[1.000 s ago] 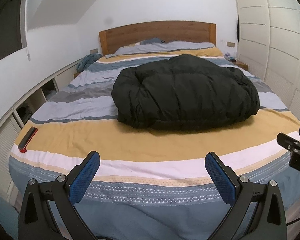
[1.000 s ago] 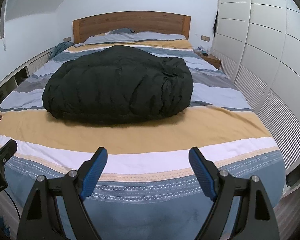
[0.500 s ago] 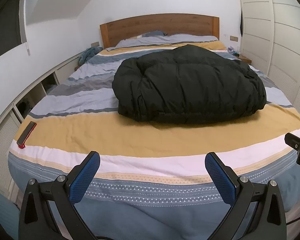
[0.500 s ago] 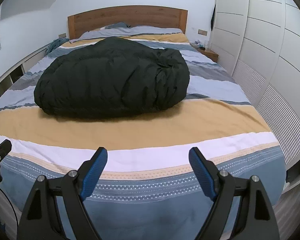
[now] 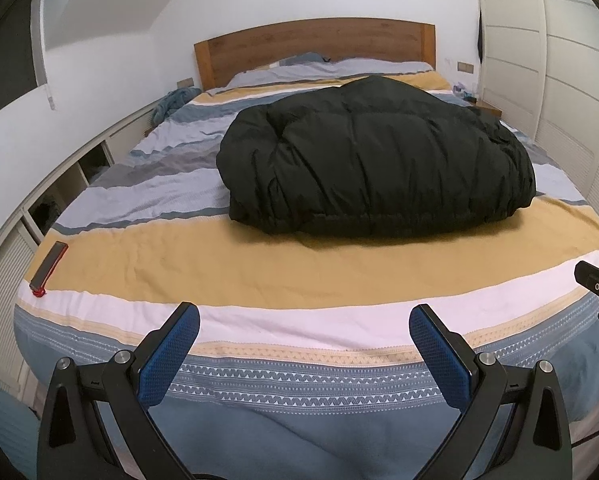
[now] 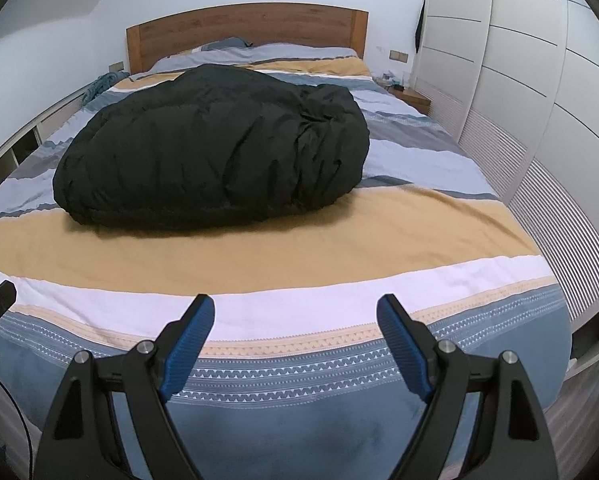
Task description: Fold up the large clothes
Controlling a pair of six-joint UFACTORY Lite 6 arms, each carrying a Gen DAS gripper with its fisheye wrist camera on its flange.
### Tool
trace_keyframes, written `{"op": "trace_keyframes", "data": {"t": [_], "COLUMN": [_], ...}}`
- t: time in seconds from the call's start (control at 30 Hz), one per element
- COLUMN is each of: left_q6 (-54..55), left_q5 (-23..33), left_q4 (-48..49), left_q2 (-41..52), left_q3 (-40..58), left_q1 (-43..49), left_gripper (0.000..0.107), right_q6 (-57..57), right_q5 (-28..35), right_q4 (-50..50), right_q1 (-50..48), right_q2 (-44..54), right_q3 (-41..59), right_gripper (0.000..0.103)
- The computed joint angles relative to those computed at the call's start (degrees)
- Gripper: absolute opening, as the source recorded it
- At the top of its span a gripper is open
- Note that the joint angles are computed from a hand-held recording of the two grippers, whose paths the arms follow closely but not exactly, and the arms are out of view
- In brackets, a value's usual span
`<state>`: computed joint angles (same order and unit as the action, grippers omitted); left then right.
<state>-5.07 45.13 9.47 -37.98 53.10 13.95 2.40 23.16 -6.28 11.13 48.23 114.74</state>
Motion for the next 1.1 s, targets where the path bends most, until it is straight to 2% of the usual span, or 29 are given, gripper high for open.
{"op": "trace_keyframes", "data": {"t": [0.6, 1.1], "left_q6": [-0.37, 3.80], "left_q5": [-0.56, -0.40], "left_q4": [0.37, -3.98], "left_q2": [0.54, 1.06], "left_q3": [-0.68, -0.68], "left_q1": [-0.42, 2.43], "left_gripper": [0.103, 0.103], "right_q6": [0.23, 0.47], "right_q5": [0.81, 0.68], "right_q4": [-0.49, -0.82], "right_q1": [0.14, 0.20], "right_q2": [1.57, 1.38], "right_q3": [1.62, 1.22], "right_gripper": [0.083, 0.083]}}
